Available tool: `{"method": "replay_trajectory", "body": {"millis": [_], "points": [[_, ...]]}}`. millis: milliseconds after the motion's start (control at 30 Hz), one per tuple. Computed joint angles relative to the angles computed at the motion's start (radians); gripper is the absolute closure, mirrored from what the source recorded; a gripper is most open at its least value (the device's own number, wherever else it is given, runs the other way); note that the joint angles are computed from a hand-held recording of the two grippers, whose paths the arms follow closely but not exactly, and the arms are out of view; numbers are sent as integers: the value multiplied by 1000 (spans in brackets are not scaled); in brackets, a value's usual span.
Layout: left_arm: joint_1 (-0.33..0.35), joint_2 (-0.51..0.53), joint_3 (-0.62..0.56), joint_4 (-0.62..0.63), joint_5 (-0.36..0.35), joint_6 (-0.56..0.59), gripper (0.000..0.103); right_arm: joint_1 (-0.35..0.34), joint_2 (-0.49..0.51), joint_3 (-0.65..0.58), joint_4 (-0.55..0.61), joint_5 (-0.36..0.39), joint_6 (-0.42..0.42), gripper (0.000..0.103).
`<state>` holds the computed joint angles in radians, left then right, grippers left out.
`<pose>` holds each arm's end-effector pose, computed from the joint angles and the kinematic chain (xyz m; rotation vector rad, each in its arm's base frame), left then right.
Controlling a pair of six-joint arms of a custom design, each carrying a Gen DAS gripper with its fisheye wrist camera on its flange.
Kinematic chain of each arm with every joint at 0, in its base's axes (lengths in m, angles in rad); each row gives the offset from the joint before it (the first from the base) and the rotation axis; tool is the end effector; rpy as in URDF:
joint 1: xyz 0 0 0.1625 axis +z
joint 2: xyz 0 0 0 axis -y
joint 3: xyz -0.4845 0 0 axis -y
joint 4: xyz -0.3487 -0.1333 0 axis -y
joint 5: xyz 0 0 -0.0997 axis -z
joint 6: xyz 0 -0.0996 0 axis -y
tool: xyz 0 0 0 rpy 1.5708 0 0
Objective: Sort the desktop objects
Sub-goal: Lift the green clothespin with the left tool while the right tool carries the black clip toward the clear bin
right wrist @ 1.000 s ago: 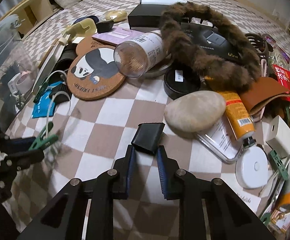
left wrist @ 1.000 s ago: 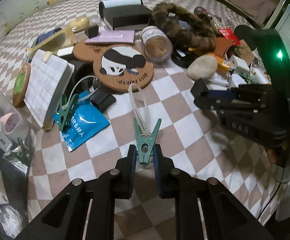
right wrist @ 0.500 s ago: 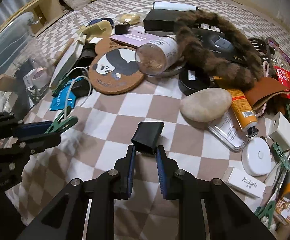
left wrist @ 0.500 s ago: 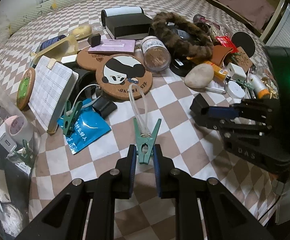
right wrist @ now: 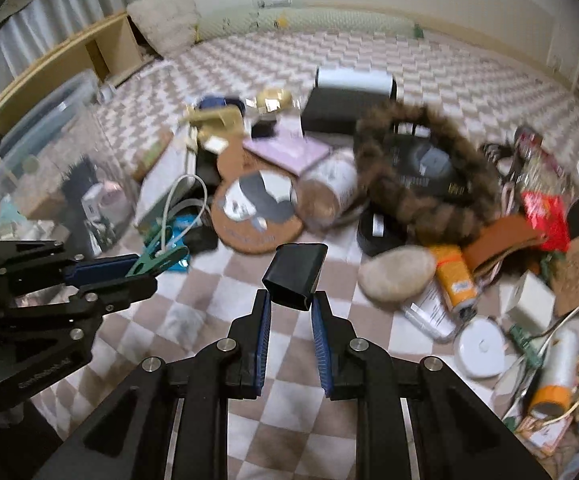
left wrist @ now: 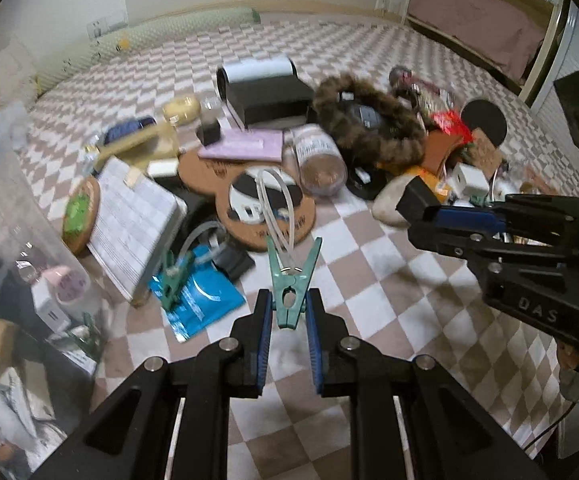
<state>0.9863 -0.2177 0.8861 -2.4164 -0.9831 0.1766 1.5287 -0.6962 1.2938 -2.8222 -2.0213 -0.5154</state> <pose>-0.3170 -0.8208 -0.0130 0.8923 2.4168 -0.3819 0.0565 -0.7968 0.2665 0.3915 -2.4395 0.6477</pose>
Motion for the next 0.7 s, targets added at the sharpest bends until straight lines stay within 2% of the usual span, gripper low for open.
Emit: {"method": "replay_trajectory", "body": {"millis": [233, 400, 700], "points": [[-19, -44, 51, -139, -19, 38, 86, 35, -7, -7, -54, 12, -21, 82], [-46, -68, 110, -304, 29, 121, 86, 67, -14, -14, -93, 38, -52, 82], [-62, -112, 164, -496, 52, 155, 86, 120, -21, -37, -153, 102, -70, 82]]}}
